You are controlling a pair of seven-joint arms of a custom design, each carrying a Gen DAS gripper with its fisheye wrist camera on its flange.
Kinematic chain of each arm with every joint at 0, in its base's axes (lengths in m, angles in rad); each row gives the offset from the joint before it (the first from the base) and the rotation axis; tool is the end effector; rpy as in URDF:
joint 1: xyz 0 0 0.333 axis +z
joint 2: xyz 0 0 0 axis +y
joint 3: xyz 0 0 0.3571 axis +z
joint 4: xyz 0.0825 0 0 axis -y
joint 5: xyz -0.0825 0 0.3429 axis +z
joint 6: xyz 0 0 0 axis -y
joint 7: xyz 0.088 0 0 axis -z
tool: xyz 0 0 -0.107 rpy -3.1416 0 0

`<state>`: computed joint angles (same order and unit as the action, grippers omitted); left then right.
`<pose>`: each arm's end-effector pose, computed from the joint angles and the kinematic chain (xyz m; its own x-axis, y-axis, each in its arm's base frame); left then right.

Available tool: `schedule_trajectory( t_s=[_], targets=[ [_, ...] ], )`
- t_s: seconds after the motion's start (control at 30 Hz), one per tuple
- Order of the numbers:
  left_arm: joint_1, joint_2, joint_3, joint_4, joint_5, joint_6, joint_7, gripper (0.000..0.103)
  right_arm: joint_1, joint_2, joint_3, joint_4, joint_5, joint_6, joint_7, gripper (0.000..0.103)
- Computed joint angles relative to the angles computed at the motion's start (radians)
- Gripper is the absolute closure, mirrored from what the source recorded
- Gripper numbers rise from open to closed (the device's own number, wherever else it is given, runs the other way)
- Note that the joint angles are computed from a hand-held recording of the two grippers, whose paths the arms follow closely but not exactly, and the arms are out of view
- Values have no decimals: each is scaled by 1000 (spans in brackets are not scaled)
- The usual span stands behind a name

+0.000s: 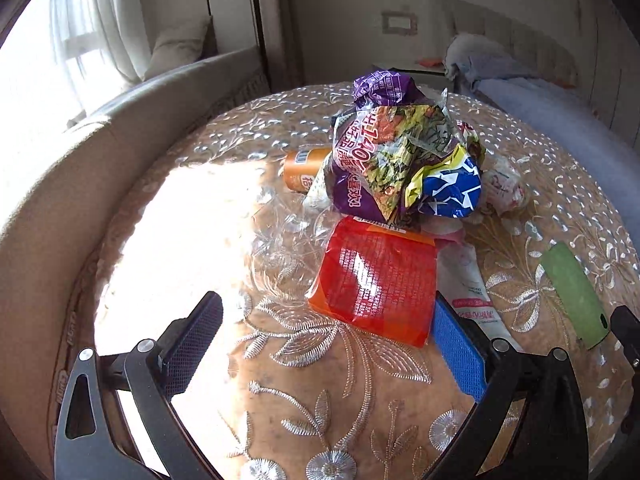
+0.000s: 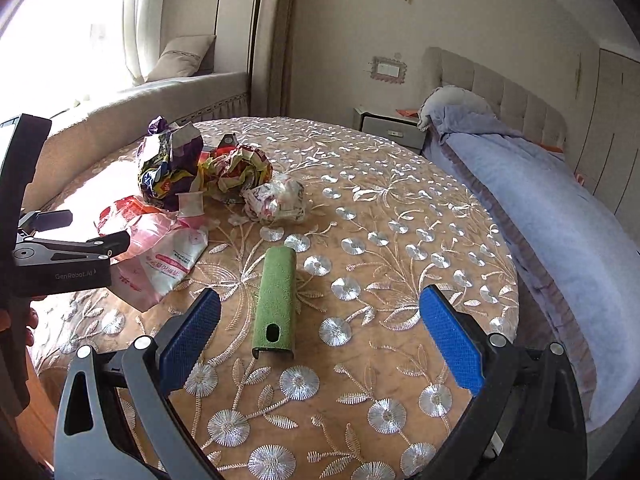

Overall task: Collect trash
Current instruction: 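Grasp the orange bottle with the left tool while the right tool grasps the green sponge, then carry the bottle and sponge over the white bin and release both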

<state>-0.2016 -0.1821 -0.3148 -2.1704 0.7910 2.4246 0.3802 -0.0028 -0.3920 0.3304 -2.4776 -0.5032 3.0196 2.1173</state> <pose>0.4229 -0.2496 0.5723 0.1972 -0.9765 -0.0869 -0.7059 -0.0799 -0.7038 0.3784 0.1893 0.5822 0.2251 -0.9667 0.1215 -0.5519 -0.2292 -0.8018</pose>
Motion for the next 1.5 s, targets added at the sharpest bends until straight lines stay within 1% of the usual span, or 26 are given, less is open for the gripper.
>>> schedule_trajectory(
  t_s=[0.07,0.1,0.13,0.17,0.23,0.3,0.33,0.37,0.4,0.43,0.47,0.5,0.53,0.57,0.6,0.67,0.87,0.93,1.0,1.07,1.1,1.13,1.2,1.3,1.4,1.5],
  targets=[
    [3,14,4,9,-6,1,7,6,42,38,-24,27,30,-34,-22,4],
    [3,25,3,19,-4,-13,7,8,37,55,-16,44,25,-47,-13,4],
    [1,33,6,22,-6,-15,17,18,32,71,-9,60,11,-64,-1,4],
    [0,38,15,22,-19,-10,29,24,38,87,-8,77,1,-85,7,4],
    [1,35,46,3,-89,43,76,37,65,117,-23,106,-10,-123,20,6],
    [15,31,52,-5,-95,58,78,42,129,139,-74,120,33,-149,-15,14],
    [22,29,53,-6,-92,64,81,50,153,148,-93,126,50,-163,-28,21],
    [28,31,55,-4,-92,73,87,55,175,155,-111,130,69,-173,-46,30],
    [34,36,55,-1,-85,71,93,61,206,163,-135,132,106,-184,-80,36],
    [38,37,59,-2,-89,82,108,70,232,169,-155,129,141,-179,-109,49],
    [41,37,68,-7,-107,112,129,74,261,169,-181,118,179,-153,-139,66],
    [48,32,72,-13,-112,129,126,83,280,167,-194,110,226,-139,-180,74],
    [59,21,74,-26,-101,154,111,90,265,164,-177,110,203,-142,-161,76],
    [72,10,68,-35,-71,166,89,92,253,164,-165,107,186,-134,-148,76],
    [85,1,57,-37,-38,156,64,96,259,164,-169,103,197,-124,-155,76],
    [99,-13,48,-44,-3,154,40,98,287,164,-192,97,255,-111,-192,76],
    [145,-94,29,-106,64,228,-53,101,241,130,-152,82,218,-82,-160,76],
    [153,-121,20,-118,63,233,-48,101,238,116,-150,77,218,-74,-157,76],
    [173,-132,-7,-112,94,213,-62,101,237,103,-148,70,221,-65,-162,76],
    [179,-143,-16,-114,101,209,-75,101,233,88,-144,61,225,-57,-160,76],
    [178,-157,-11,-124,99,226,-83,101,237,81,-148,58,233,-55,-167,76],
    [174,-171,-9,-129,85,229,-71,101,234,69,-144,51,233,-53,-166,76],
    [186,-202,-30,-133,99,216,-72,101,226,41,-137,37,234,-48,-166,76],
    [181,-248,-53,-132,89,200,-49,101,218,-2,-135,16,241,-35,-177,76],
    [177,-284,-75,-128,70,200,-23,101,198,-48,-122,-4,245,-28,-180,76],
    [169,-301,-103,-118,49,206,8,101,191,-97,-126,-32,260,-19,-189,76]
  ],
)
